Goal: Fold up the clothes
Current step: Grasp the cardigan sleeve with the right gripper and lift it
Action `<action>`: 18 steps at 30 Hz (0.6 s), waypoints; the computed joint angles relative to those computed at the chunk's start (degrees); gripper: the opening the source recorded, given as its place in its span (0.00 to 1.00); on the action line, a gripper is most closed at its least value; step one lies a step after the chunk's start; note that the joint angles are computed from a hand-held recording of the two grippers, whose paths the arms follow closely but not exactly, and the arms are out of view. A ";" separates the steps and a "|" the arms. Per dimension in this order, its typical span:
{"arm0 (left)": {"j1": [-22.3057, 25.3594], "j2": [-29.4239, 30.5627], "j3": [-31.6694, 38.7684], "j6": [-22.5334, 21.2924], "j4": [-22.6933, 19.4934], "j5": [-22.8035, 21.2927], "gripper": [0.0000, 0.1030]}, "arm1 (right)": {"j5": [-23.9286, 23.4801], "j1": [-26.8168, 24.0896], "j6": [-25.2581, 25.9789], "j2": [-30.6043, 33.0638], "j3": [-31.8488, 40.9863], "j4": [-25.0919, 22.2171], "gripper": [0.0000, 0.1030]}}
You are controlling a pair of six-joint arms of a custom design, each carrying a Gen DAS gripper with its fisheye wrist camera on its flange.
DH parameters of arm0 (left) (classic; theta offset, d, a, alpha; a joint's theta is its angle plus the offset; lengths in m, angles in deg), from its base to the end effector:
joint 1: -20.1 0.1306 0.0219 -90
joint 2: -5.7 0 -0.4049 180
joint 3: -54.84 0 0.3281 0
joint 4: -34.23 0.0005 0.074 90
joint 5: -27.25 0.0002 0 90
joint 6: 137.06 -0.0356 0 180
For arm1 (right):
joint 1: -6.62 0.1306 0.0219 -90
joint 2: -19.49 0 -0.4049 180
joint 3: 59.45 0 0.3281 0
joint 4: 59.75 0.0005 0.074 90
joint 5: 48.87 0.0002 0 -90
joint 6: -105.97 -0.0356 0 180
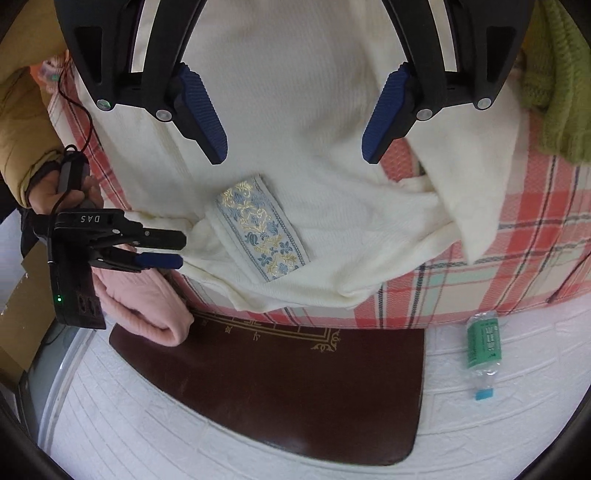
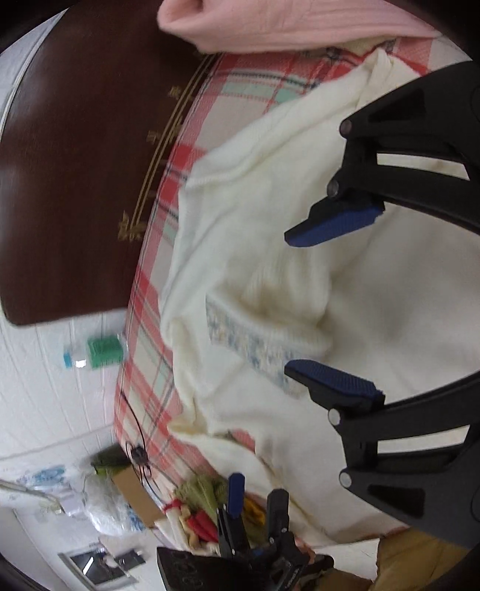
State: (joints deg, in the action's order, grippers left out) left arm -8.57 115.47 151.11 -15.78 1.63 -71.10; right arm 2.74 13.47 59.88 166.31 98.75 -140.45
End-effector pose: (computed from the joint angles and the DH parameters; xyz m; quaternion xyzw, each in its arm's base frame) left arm 0.4879 -0.2614 0.3562 -0.0483 0.9242 -0.1278 0.3567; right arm 0.7105 0.1071 0.3215 -0.4515 0.8141 0.2528 0.2635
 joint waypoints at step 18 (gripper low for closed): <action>-4.68 -12.97 -17.14 2.59 1.64 -3.68 0.78 | -10.12 13.20 4.74 -9.17 -26.46 -5.55 0.63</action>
State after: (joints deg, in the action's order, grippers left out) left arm -13.25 102.50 133.97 -13.18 3.27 -74.77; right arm -7.38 26.67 64.62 157.14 72.29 -145.99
